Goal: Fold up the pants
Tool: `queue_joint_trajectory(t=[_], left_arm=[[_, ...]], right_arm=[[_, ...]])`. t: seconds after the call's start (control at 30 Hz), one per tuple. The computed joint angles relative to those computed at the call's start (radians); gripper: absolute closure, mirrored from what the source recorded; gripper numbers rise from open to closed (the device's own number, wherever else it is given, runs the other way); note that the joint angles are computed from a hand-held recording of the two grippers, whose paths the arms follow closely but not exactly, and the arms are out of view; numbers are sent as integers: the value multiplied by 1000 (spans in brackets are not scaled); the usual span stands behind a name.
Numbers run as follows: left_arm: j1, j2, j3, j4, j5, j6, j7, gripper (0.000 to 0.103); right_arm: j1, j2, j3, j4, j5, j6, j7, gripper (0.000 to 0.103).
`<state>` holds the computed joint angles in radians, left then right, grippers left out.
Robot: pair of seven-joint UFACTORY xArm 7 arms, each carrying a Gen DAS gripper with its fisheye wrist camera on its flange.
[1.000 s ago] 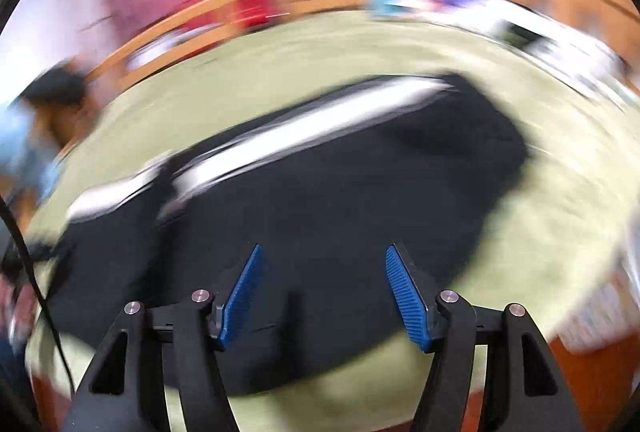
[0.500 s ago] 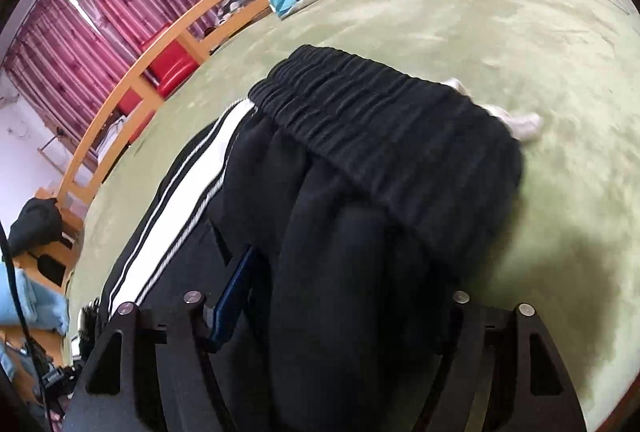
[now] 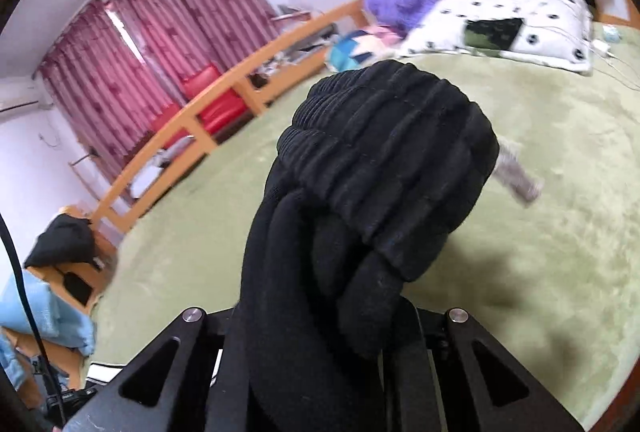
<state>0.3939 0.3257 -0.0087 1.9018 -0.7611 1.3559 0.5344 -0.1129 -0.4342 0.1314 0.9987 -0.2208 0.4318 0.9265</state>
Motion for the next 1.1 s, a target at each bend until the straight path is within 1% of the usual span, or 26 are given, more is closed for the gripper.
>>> queue_joint_trajectory(t=[0.03,0.1,0.17,0.2,0.23,0.27,0.3,0.33,0.37,0.4,0.47,0.5,0.53,0.6,0.67,0.73,0.77,0.8,0.83,0.87,0.9,0.93,0.97,1.03,1.07,1.1], left_arm=[[11,30,6,58,3,17,-15,90],[45,119,13,221,28,50,-60,90],[61,166,13,309,84,35,-85,90],[63,180,12,332,114,18,-85,90],[62,190,11,342,145,-2,-79,89],[60,206,7,353,175,-9,-77,88],[61,218,-2,359,194,-5,-81,86],[58,236,-9,365,220,0,-89,84],[44,227,-7,329,252,-33,-95,80],[24,210,5,281,296,-78,-101,69],[-25,152,41,164,406,-200,-129,58],[-29,124,47,118,430,-243,-128,54],[-24,98,44,81,432,-263,-119,52],[-6,42,33,17,401,-277,-88,46],[15,-43,27,-83,336,-299,-23,42],[27,-138,41,-211,273,-329,75,37],[27,-185,53,-278,239,-340,112,34],[28,-220,68,-333,206,-329,137,32],[23,-247,82,-378,193,-311,160,32],[15,-267,97,-416,198,-292,173,32],[2,-281,110,-460,224,-290,170,32],[-29,-291,140,-507,259,-312,151,32],[-18,-305,134,-557,253,-350,160,31],[-25,-339,155,-618,224,-407,185,29],[-28,-342,166,-608,239,-388,160,29],[-24,-331,181,-575,233,-330,143,29]], right_arm=[[14,9,5,6,11,-7,2,88],[29,30,30,14,12,-27,22,88],[43,68,56,22,2,-54,45,88],[57,96,57,26,6,-69,50,87],[86,129,46,24,33,-85,42,87],[128,166,19,21,83,-94,9,85],[151,189,2,24,111,-87,-14,84],[162,222,-7,33,128,-47,-25,82],[159,238,0,43,113,-1,6,76],[151,246,4,41,126,34,15,70],[204,218,-58,-14,247,17,-53,65],[220,190,-73,-39,282,25,-77,64],[214,155,-67,-54,275,60,-85,64],[175,102,-18,-51,177,156,-28,57],[144,49,53,-25,39,274,29,57],[139,18,110,-1,-60,334,73,57],[144,9,131,10,-97,350,83,57],[154,-2,147,9,-131,347,86,57],[171,-6,160,4,-151,324,82,56],[193,1,159,0,-148,292,70,54],[233,8,136,-27,-132,226,55,53],[232,19,142,-40,-116,201,52,53],[237,44,149,-33,-109,218,56,53],[258,125,159,11,-100,315,46,54],[266,159,170,39,-125,374,51,54],[275,173,179,59,-160,417,61,55]])
